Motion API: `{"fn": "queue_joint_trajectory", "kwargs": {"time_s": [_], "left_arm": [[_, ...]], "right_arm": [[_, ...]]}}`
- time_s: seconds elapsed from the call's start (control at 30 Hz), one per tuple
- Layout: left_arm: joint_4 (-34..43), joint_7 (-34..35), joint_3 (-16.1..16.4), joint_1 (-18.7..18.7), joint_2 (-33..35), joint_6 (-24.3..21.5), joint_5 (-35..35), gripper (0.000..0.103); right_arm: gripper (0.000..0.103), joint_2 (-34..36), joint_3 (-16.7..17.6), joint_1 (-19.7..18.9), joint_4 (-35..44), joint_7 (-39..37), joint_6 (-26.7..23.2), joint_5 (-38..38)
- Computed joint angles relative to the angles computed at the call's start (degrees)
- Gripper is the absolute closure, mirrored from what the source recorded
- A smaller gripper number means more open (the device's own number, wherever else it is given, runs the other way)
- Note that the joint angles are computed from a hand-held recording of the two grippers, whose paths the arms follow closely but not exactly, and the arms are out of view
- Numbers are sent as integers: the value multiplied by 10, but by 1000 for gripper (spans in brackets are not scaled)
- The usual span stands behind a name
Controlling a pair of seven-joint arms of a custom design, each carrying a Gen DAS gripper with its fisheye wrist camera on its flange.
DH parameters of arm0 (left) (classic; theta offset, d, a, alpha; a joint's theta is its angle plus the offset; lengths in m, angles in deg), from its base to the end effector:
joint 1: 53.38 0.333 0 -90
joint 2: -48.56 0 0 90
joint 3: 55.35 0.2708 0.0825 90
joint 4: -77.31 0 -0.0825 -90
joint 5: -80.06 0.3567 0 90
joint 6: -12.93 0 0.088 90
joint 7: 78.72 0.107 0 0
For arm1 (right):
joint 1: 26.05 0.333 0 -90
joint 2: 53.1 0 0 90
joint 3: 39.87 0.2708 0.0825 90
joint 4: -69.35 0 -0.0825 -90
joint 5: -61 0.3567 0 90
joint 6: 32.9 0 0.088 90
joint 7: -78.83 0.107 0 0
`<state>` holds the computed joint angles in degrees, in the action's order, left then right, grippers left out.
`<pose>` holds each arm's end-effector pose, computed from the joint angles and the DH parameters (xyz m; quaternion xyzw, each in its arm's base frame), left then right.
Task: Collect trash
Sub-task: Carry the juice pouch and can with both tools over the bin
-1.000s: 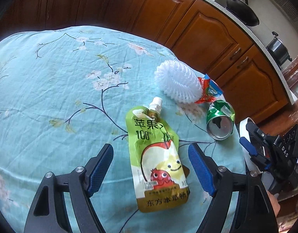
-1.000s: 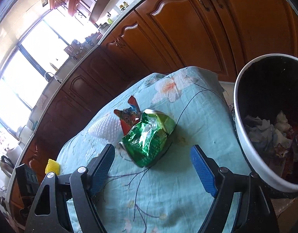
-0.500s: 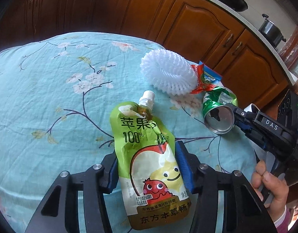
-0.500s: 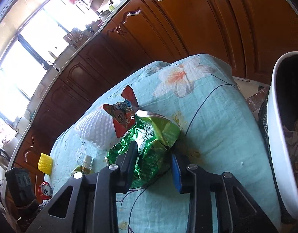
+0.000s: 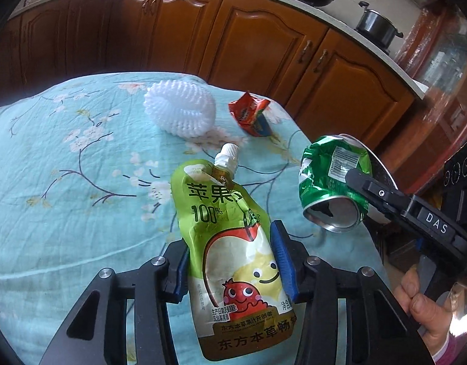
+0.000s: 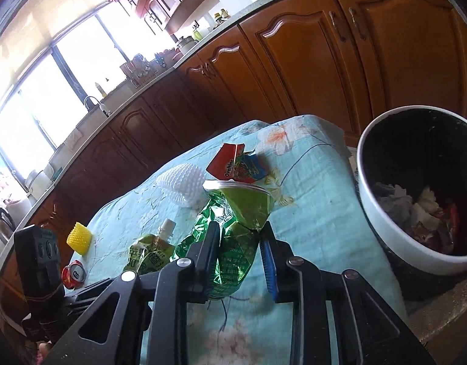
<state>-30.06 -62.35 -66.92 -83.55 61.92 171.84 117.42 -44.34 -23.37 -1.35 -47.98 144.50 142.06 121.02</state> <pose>0.4518 -0.4280 0.4326 -0.6726 0.6420 -0.3503 0.1131 0.4802 0.3234 0.4095 -0.6693 0.5990 0.0025 0.4396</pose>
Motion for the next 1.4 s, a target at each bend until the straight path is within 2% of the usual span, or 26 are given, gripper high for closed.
{"fn": "queue_joint_trajectory", "kwargs": {"time_s": [0.2,0.27,0.43,0.6,0.93,1.23,1.4], "left_arm": [[24,25,-10,-18,10,-18,14,58],[32,35,-13,-22,16,-19,9,58],[54,49,-13,-37,26,-33,5,58],[91,79,-14,-50,49,-48,-7,58],[177,135,-5,-81,106,-74,-32,58],[247,183,5,-99,152,-88,-59,58],[303,217,9,-108,188,-99,-80,58]], "right_arm": [[78,-79,-15,23,-94,-14,44,28],[78,-99,-29,36,-112,-43,45,59],[78,-142,-66,69,-159,-51,50,78],[78,-172,-99,100,-183,-76,63,115],[78,-208,-146,131,-212,-99,87,145],[78,-225,-184,150,-233,-88,107,129],[78,-230,-189,139,-249,-27,116,60]]}}
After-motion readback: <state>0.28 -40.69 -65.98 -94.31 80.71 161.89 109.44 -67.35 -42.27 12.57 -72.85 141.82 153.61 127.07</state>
